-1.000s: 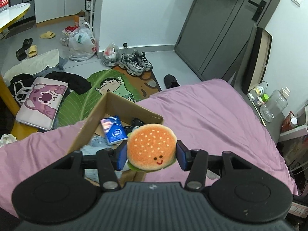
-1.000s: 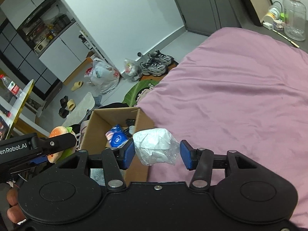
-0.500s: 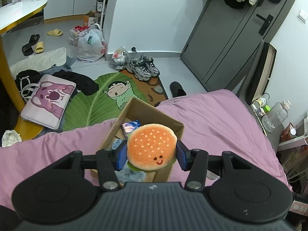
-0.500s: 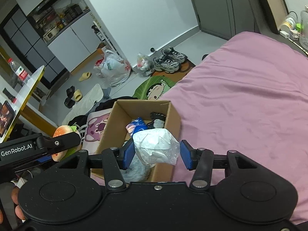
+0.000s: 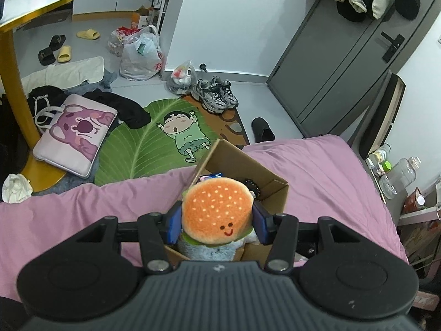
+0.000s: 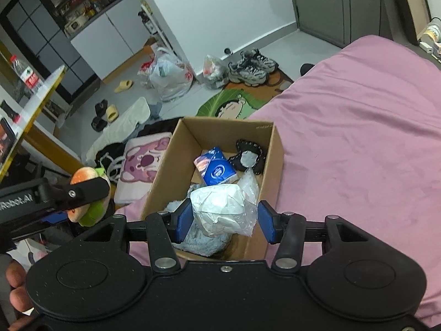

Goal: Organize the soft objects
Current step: 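Open the right gripper to drop the white packet into the box, then lower the burger plush into the box and open the left gripper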

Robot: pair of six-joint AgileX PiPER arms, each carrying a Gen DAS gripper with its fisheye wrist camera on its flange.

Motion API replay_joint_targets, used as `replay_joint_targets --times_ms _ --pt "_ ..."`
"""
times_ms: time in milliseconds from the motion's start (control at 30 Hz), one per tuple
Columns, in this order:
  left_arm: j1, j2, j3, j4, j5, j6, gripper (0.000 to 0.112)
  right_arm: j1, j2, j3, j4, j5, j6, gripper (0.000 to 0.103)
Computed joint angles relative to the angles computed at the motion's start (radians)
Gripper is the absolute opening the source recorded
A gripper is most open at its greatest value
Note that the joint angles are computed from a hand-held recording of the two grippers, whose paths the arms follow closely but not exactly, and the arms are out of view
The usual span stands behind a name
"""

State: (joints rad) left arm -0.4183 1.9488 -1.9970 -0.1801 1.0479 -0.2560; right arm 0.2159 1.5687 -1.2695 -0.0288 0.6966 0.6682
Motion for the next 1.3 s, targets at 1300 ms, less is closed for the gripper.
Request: replay_joint_targets --times_ms 1300 --pt "0.057 0.123 -0.101 -0.045 0.066 0.004 0.051 -0.011 0.202 -0.254 0.101 0.281 -0.463 0.073"
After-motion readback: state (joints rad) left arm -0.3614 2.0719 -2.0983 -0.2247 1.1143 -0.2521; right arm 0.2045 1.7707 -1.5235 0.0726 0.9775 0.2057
